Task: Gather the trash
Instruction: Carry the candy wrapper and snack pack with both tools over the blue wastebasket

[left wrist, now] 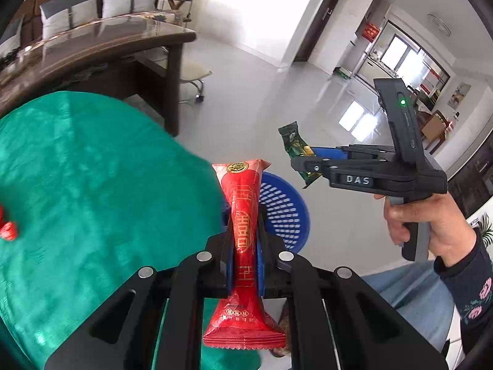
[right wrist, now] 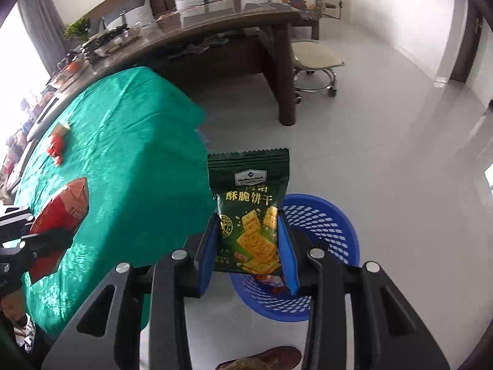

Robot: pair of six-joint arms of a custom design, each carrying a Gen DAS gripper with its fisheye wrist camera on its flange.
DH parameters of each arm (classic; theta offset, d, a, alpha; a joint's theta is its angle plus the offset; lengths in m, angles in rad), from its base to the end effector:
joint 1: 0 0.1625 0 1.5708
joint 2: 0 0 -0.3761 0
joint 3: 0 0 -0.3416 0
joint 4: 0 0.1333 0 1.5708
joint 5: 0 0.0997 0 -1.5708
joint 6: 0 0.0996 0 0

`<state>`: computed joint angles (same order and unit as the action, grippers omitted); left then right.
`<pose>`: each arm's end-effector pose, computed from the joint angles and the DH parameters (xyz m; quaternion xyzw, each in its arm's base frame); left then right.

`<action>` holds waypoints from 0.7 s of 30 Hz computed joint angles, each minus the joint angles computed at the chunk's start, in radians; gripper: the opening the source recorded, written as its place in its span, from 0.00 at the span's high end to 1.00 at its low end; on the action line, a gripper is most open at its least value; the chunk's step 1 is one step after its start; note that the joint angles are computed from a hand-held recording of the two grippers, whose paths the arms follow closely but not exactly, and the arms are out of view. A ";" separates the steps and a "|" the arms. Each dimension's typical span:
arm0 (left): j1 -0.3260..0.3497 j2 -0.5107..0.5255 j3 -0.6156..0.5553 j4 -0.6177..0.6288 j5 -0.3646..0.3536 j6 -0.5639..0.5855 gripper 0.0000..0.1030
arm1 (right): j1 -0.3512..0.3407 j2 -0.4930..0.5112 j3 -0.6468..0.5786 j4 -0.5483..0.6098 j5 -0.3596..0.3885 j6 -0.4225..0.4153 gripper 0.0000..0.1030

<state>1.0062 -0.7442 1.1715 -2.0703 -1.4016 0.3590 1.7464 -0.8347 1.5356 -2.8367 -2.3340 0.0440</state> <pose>-0.2446 -0.6667 0.1850 0.4409 0.8928 -0.0444 0.0803 0.1746 -0.6153 0.2135 -0.0450 -0.8962 0.2963 0.3271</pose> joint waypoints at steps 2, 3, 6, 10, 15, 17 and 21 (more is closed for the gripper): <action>-0.019 0.048 -0.006 -0.017 0.000 -0.023 0.91 | -0.020 -0.014 0.025 -0.010 -0.038 0.004 0.65; -0.025 0.072 -0.015 -0.020 0.000 -0.031 0.91 | -0.030 -0.021 0.035 -0.008 -0.044 0.006 0.65; -0.039 0.137 -0.030 -0.027 -0.009 -0.056 0.91 | -0.056 -0.045 0.069 -0.016 -0.030 0.020 0.65; -0.043 0.226 -0.070 -0.033 -0.007 -0.069 0.90 | -0.087 -0.065 0.091 -0.020 -0.014 0.035 0.65; -0.039 0.316 -0.145 -0.018 0.008 -0.066 0.90 | -0.109 -0.072 0.094 -0.036 -0.004 0.047 0.65; -0.037 0.353 -0.190 -0.005 0.015 -0.068 0.90 | -0.115 -0.077 0.100 -0.039 0.001 0.053 0.65; -0.036 0.395 -0.233 0.004 0.015 -0.078 0.90 | -0.131 -0.091 0.114 -0.045 0.027 0.070 0.65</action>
